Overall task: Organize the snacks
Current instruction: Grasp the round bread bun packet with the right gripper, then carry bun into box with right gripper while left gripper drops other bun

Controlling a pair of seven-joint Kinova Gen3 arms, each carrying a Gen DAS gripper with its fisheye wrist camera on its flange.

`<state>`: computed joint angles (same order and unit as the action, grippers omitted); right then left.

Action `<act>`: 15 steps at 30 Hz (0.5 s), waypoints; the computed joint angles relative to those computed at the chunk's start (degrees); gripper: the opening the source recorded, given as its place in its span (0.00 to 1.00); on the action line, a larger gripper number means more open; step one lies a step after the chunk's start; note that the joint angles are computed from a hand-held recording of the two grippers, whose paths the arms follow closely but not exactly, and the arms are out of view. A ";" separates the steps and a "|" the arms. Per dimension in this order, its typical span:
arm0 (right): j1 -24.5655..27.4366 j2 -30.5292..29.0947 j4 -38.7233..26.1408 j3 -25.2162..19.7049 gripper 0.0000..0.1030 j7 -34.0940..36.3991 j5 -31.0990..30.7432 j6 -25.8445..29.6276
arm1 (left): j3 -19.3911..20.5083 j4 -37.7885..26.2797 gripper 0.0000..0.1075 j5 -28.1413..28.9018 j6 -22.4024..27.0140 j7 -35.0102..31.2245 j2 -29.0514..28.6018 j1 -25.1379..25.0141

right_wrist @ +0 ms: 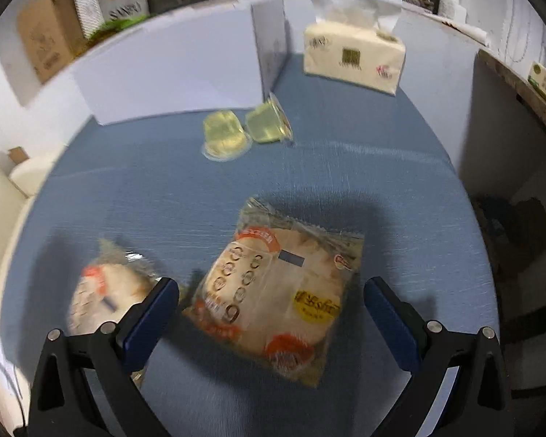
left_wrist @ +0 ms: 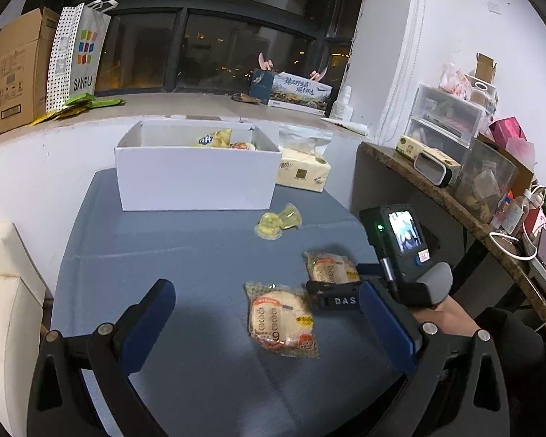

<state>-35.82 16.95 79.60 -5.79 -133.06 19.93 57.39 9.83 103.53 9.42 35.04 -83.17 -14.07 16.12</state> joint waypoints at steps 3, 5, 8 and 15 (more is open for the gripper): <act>-1.35 1.53 -1.29 0.79 1.00 -1.69 2.23 2.02 | -0.52 0.48 0.96 0.55 -0.04 -0.11 0.05 0.01; -1.77 1.81 -1.44 0.97 1.00 -1.99 3.28 2.28 | -0.92 0.61 0.96 1.12 0.06 -0.34 0.22 0.13; -2.04 1.75 -1.08 1.07 1.00 -2.36 4.29 1.76 | -0.61 0.73 0.96 0.84 0.23 -0.28 0.31 -0.10; -0.90 -0.34 1.80 0.78 0.77 -1.87 5.23 -1.71 | 0.47 -0.37 0.96 -0.33 1.78 -0.35 1.58 0.07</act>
